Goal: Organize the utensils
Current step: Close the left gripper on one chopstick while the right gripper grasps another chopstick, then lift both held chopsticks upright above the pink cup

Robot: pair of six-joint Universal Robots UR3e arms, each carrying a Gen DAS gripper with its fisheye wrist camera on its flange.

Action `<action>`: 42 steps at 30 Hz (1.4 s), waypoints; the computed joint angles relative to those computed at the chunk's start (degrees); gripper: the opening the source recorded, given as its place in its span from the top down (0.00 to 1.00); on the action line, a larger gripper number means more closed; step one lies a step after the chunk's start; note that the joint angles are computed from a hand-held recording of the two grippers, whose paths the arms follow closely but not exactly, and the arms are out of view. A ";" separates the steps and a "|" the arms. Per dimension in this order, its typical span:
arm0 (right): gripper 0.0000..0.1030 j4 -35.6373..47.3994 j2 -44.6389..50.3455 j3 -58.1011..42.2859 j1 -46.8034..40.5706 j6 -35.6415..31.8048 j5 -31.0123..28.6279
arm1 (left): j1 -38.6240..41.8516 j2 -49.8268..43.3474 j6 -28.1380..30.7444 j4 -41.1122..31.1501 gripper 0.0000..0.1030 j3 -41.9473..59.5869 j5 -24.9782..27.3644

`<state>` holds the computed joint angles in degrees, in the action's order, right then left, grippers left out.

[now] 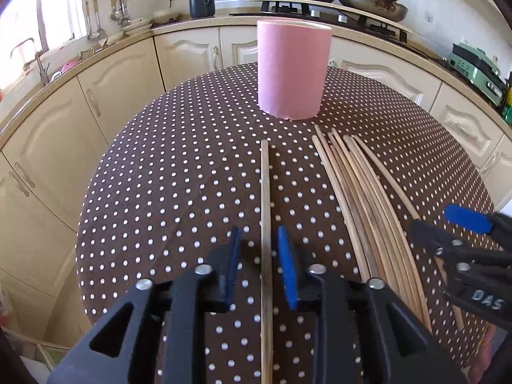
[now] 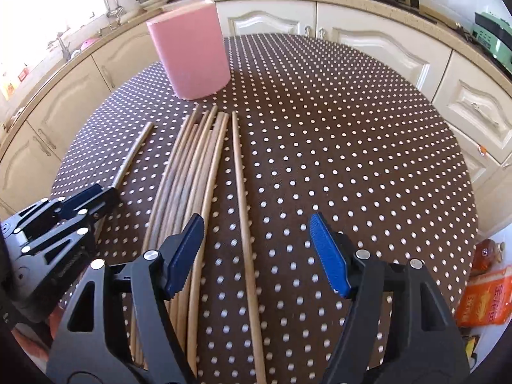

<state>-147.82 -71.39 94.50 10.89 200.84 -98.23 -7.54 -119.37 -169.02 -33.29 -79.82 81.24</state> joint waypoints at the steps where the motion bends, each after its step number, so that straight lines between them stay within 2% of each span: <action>1: 0.35 -0.75 0.86 -0.48 0.39 -0.48 -1.40 | 0.09 -0.47 -0.20 -0.29 0.70 0.76 -0.21; 3: 0.53 -1.96 2.88 -1.61 1.70 -1.92 -5.52 | -0.02 -1.60 -0.67 -0.55 0.68 2.37 0.31; 4: 0.66 -3.17 3.26 -1.55 1.98 -2.75 -6.40 | -0.05 -1.92 -1.08 -0.29 0.68 2.65 0.59; 6: 0.75 -4.62 3.15 -0.97 0.91 -3.60 -4.49 | -0.51 -2.93 -1.39 0.20 0.72 3.75 1.86; 7: 0.85 -4.57 3.16 -1.03 0.54 -3.72 -4.34 | -0.85 -3.45 -1.31 0.35 0.82 4.42 3.09; 8: 0.89 -4.81 2.96 -0.65 0.16 -3.77 -3.94 | -0.48 -3.28 -1.26 0.11 0.93 4.31 2.51; 10: 0.93 -6.45 1.56 1.48 -2.21 -3.58 0.82 | 0.67 -3.21 -1.89 -1.27 0.93 4.86 0.29; 14: 0.94 -10.78 -0.20 5.42 -5.26 -1.68 6.90 | 1.66 -2.76 -2.20 2.69 0.93 3.07 -1.28; 17: 0.94 -14.15 -1.67 7.84 -6.04 -1.41 8.41 | 3.23 -1.53 -2.77 4.92 0.93 1.19 -5.33; 20: 0.94 -14.57 -2.74 8.11 -5.17 -1.30 6.30 | 3.48 -1.21 -3.56 7.10 0.93 0.42 -5.77; 23: 0.94 -16.24 -4.46 9.85 -6.36 -0.96 8.44 | 3.77 -1.23 -4.55 7.18 0.93 0.87 -6.24; 26: 0.94 -17.34 -5.26 9.60 -6.19 -1.30 7.55 | 4.37 -1.17 -6.35 8.46 0.93 0.82 -7.33; 28: 0.94 -14.94 -4.75 7.44 -5.76 -2.25 6.68 | 4.75 -1.26 -6.72 8.93 0.93 1.09 -8.86; 32: 0.92 -9.71 -1.14 2.16 -4.32 -2.87 2.83 | 4.24 -1.66 -6.54 8.45 0.93 1.79 -8.30; 33: 0.90 -8.09 -0.09 0.81 -3.71 -3.28 1.40 | 4.20 -1.66 -6.20 7.95 0.93 1.80 -8.54; 34: 0.80 -6.38 0.77 -0.44 -3.41 -3.52 0.47 | 4.11 -1.61 -5.95 7.74 0.93 1.60 -8.57; 35: 0.57 -5.28 1.43 -1.14 -3.42 -3.36 0.19 | 3.99 -1.64 -5.76 7.59 0.93 1.51 -8.44; 36: 0.44 -5.58 1.48 -0.50 -3.21 -2.93 -0.02 | 3.82 -1.70 -5.56 7.26 0.93 1.53 -8.24; 37: 0.40 -6.76 1.54 0.23 -3.20 -2.85 -0.23 | 3.66 -1.80 -5.44 6.79 0.93 1.70 -8.09; 40: 0.41 -6.79 2.51 -0.11 -2.26 -3.36 -2.47 | 3.51 -1.78 -5.20 6.05 0.93 1.35 -8.22; 42: 0.55 -5.52 3.74 -1.43 -1.52 -3.25 -4.60 | 3.27 -2.10 -5.00 5.04 0.93 1.64 -8.03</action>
<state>-153.33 -67.66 93.07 9.37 197.59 -102.83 -4.27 -121.47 -174.01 -28.25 -78.18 73.20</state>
